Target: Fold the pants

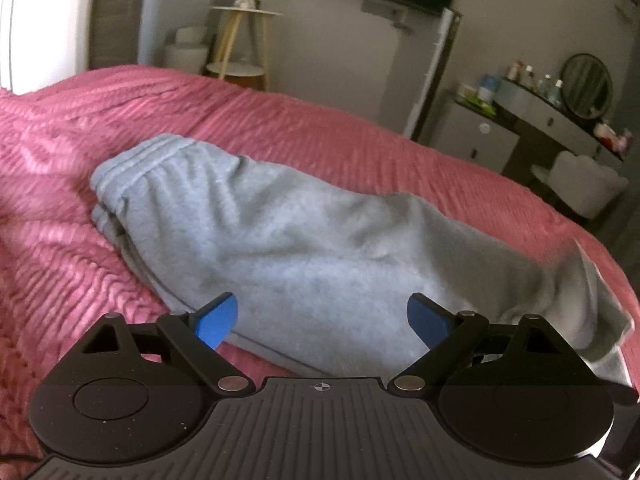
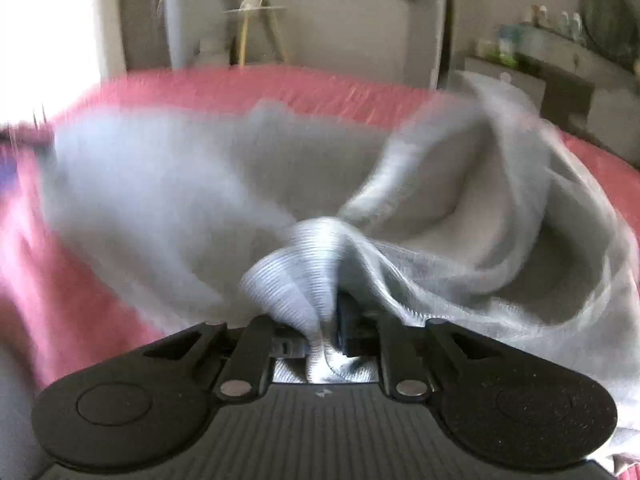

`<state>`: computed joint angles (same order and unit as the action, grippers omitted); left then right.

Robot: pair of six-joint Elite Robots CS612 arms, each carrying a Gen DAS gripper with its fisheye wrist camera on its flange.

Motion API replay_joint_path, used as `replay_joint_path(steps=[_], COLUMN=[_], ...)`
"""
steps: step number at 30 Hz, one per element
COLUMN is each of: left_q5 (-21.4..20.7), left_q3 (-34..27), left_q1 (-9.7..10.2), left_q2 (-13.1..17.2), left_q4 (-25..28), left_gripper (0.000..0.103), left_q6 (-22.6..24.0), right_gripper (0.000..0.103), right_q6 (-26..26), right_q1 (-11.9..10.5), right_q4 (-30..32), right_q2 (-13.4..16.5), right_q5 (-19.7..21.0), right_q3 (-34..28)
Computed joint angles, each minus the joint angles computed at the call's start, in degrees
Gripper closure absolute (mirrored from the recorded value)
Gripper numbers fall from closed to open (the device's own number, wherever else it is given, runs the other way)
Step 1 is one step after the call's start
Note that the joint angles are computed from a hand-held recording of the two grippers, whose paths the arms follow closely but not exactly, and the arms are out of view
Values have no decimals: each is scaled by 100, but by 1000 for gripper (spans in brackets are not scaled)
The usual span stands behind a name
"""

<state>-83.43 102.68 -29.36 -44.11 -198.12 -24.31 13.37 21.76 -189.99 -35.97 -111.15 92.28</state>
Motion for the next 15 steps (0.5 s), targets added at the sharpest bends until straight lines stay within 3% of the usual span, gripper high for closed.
replay_joint_path(steps=[1,3,5,8,10,12,14,15], left_q5=[-73,-213,-381,-615,-750,-908,-1143,-1291], left_q3=[-6,-80,-149,-229,-300,-369,-453,-497], left_q1=[-1,-21,-52,-116,-172,-229,-273,-293], left_q2=[16,52,80,160,198,245,295,319], left_q4=[-35,43,85,-122,-120,-187,-183,-163], left_gripper=[7,7,7,7,7,7,7,8], left_q6=[-14,23,153,568,895,1139,1306,1400], right_gripper=[85,81,71,59,37,28,21,21], right_q6=[-363,-377,141,967,1634,2409,3050,3334], right_q1=[35,-64,-220,-442,-542,-676,-725,-748], right_q4=[-55,-83,-291,-1372,-2377,-3411,-3774,-3595], right_q2=[1,-144,-329,-481,-500,-457,-434,-474], right_q5=[-102,217,805,1456,1366,1336,785,453], right_q3=[-7,141,426,900,1208,1423,1498,1531])
